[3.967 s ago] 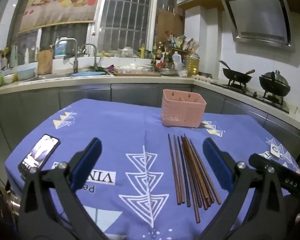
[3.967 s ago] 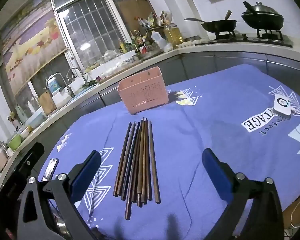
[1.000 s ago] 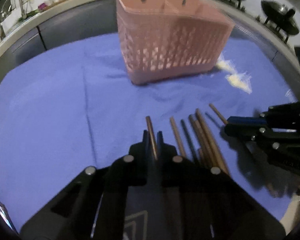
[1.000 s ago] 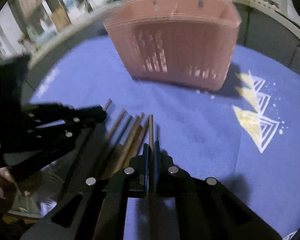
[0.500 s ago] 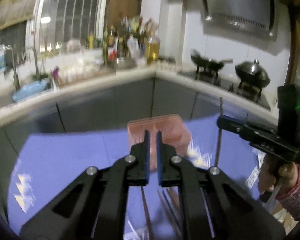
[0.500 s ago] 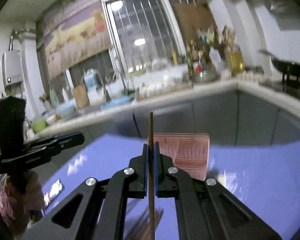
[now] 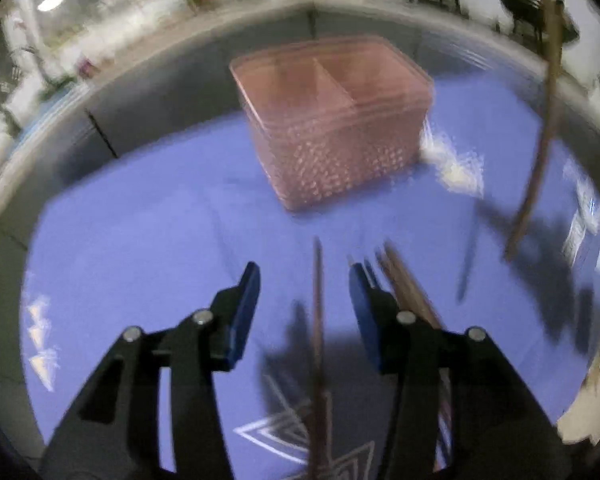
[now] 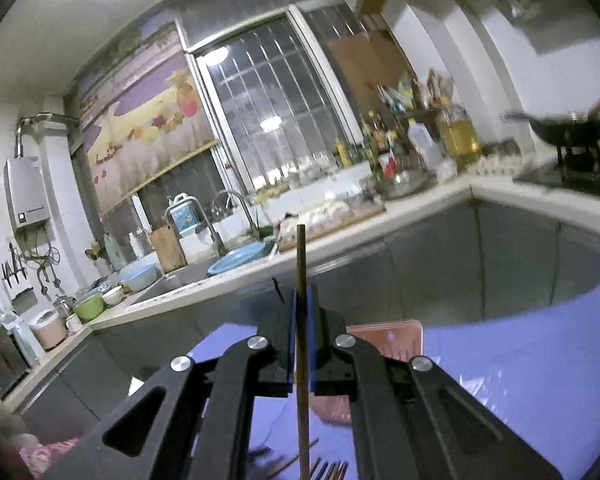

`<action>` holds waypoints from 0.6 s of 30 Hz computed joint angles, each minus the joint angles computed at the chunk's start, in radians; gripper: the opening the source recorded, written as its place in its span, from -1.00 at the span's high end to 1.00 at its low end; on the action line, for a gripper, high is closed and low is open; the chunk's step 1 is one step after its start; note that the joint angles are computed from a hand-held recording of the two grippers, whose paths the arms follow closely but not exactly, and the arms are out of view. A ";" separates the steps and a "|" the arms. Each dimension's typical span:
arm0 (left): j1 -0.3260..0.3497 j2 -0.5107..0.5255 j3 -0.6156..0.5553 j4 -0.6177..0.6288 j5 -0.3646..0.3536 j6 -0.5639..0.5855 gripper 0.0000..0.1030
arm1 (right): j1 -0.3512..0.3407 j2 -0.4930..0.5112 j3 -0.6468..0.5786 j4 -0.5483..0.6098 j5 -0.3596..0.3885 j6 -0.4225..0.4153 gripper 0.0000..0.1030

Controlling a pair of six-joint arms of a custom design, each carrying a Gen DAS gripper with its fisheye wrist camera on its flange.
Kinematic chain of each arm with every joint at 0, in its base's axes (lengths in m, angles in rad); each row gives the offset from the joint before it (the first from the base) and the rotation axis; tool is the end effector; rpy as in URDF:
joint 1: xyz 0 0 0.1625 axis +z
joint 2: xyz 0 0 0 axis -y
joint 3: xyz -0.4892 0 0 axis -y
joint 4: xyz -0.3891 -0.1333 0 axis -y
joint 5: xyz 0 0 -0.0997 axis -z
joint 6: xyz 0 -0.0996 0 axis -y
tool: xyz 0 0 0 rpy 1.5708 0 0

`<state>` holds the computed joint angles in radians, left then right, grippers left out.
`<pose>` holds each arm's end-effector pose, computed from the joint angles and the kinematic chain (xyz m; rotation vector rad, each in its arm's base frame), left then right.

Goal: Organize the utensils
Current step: 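Lift both held chopsticks and carry them over the pink basket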

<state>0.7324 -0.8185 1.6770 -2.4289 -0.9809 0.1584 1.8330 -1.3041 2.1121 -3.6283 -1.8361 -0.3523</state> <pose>-0.3856 -0.6005 0.1424 1.2301 2.2600 -0.2602 0.2384 -0.4749 0.4174 0.4913 -2.2903 1.6656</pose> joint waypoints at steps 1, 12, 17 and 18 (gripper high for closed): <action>0.005 0.018 -0.002 0.019 0.023 0.009 0.14 | 0.000 0.001 0.008 -0.004 -0.003 0.004 0.90; 0.069 0.056 -0.126 0.286 -0.109 -0.052 0.90 | 0.009 0.002 0.031 -0.013 -0.022 0.010 0.90; 0.079 -0.008 -0.111 0.193 -0.191 -0.071 0.90 | 0.025 0.013 0.028 -0.011 -0.024 -0.003 0.90; 0.074 -0.025 -0.110 0.166 -0.206 -0.067 0.90 | 0.029 0.015 0.025 -0.009 -0.026 -0.004 0.90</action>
<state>0.8066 -0.8439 1.5674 -2.2628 -1.1865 0.0917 1.8618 -1.2887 2.1368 -3.6375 -1.8619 -0.3567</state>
